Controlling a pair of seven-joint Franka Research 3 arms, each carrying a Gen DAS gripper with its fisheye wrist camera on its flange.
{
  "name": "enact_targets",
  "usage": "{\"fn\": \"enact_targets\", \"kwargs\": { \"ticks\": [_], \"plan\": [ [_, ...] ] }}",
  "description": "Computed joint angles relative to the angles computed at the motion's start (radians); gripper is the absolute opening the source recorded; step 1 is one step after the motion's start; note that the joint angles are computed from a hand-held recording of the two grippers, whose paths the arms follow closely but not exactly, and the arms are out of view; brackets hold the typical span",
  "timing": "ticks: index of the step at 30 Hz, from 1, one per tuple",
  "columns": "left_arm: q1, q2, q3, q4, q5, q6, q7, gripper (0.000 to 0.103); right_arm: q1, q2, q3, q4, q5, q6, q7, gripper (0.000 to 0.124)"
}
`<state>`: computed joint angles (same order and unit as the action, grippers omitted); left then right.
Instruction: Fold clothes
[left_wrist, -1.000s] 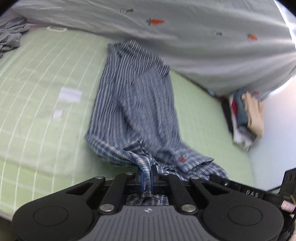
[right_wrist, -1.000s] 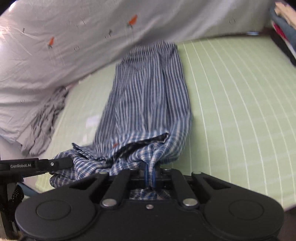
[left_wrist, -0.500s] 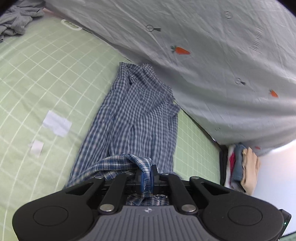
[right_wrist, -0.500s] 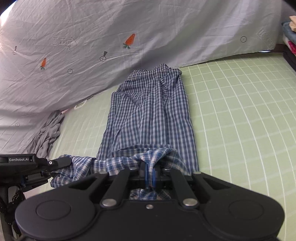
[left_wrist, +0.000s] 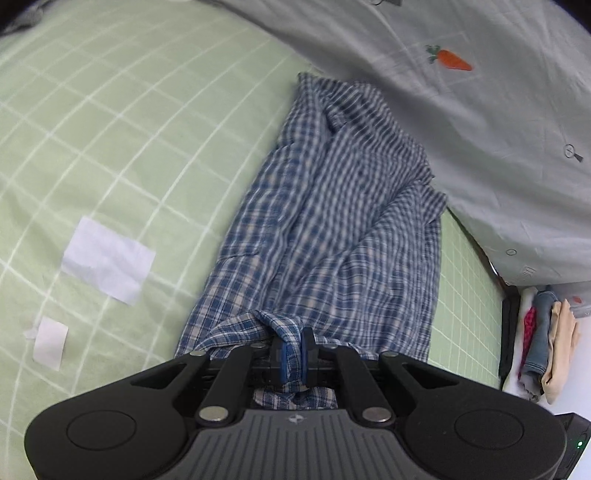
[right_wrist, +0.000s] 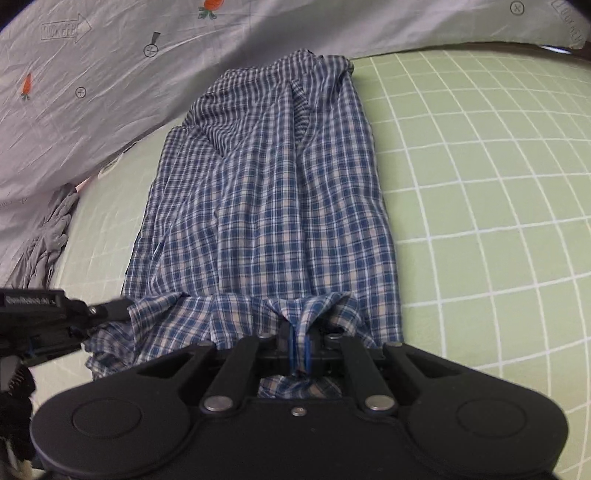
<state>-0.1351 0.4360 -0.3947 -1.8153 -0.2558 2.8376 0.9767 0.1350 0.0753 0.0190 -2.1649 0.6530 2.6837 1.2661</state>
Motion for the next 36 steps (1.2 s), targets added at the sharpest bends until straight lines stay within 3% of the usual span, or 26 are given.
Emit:
{"fn": "enact_targets", "kwargs": {
  "ticks": [3, 5, 7, 9, 13, 15, 18, 20, 23, 25, 26, 28, 33, 36],
  "plan": [
    [0.018, 0.006, -0.011, 0.018, -0.021, 0.001, 0.008, 0.012, -0.012, 0.02, -0.008, 0.041, 0.01, -0.046, 0.028, 0.007],
    [0.028, 0.01, -0.016, 0.036, -0.029, 0.01, 0.021, 0.021, -0.018, 0.033, -0.012, 0.073, 0.006, -0.062, 0.059, 0.009],
    [0.002, 0.001, 0.019, 0.039, 0.001, 0.052, -0.009, 0.045, -0.024, 0.044, -0.013, 0.101, 0.009, -0.069, 0.083, 0.011],
    [-0.04, -0.014, 0.078, 0.03, 0.062, 0.113, -0.075, 0.058, -0.028, 0.043, -0.007, 0.115, 0.042, -0.036, 0.076, 0.015],
    [-0.069, -0.051, 0.137, -0.021, 0.14, 0.225, -0.197, 0.066, -0.036, 0.012, 0.015, 0.096, 0.211, 0.082, -0.019, 0.03],
    [-0.097, -0.082, 0.179, -0.062, 0.192, 0.244, -0.252, 0.069, -0.034, -0.015, 0.022, 0.068, 0.336, 0.152, -0.102, 0.035],
    [-0.137, -0.126, 0.23, -0.116, 0.284, 0.204, -0.323, 0.07, -0.025, -0.054, 0.011, 0.025, 0.449, 0.228, -0.17, 0.039],
    [-0.13, -0.15, 0.223, -0.154, 0.32, 0.185, -0.352, 0.07, -0.017, -0.075, -0.003, -0.019, 0.333, 0.27, -0.091, 0.04],
    [-0.058, -0.168, 0.134, -0.21, 0.275, 0.182, -0.323, 0.07, -0.021, -0.101, -0.02, -0.089, 0.074, 0.301, 0.083, 0.041],
    [-0.045, -0.168, 0.107, -0.226, 0.26, 0.169, -0.311, 0.07, -0.036, -0.121, -0.016, -0.124, 0.003, 0.28, 0.123, 0.038],
    [-0.044, -0.164, 0.099, -0.223, 0.26, 0.153, -0.3, 0.07, -0.011, -0.129, -0.037, -0.13, 0.068, 0.261, 0.062, 0.029],
    [-0.055, -0.153, 0.096, -0.208, 0.271, 0.114, -0.284, 0.07, 0.009, -0.14, -0.048, -0.137, 0.182, 0.22, -0.04, 0.023],
    [-0.073, -0.125, 0.087, -0.167, 0.278, 0.053, -0.233, 0.07, 0.025, -0.13, -0.053, -0.131, 0.347, 0.097, -0.105, 0.023],
    [-0.087, -0.122, 0.098, -0.156, 0.286, 0.033, -0.226, 0.07, 0.012, -0.11, -0.049, -0.119, 0.377, 0.051, -0.075, 0.024]
  ]
}}
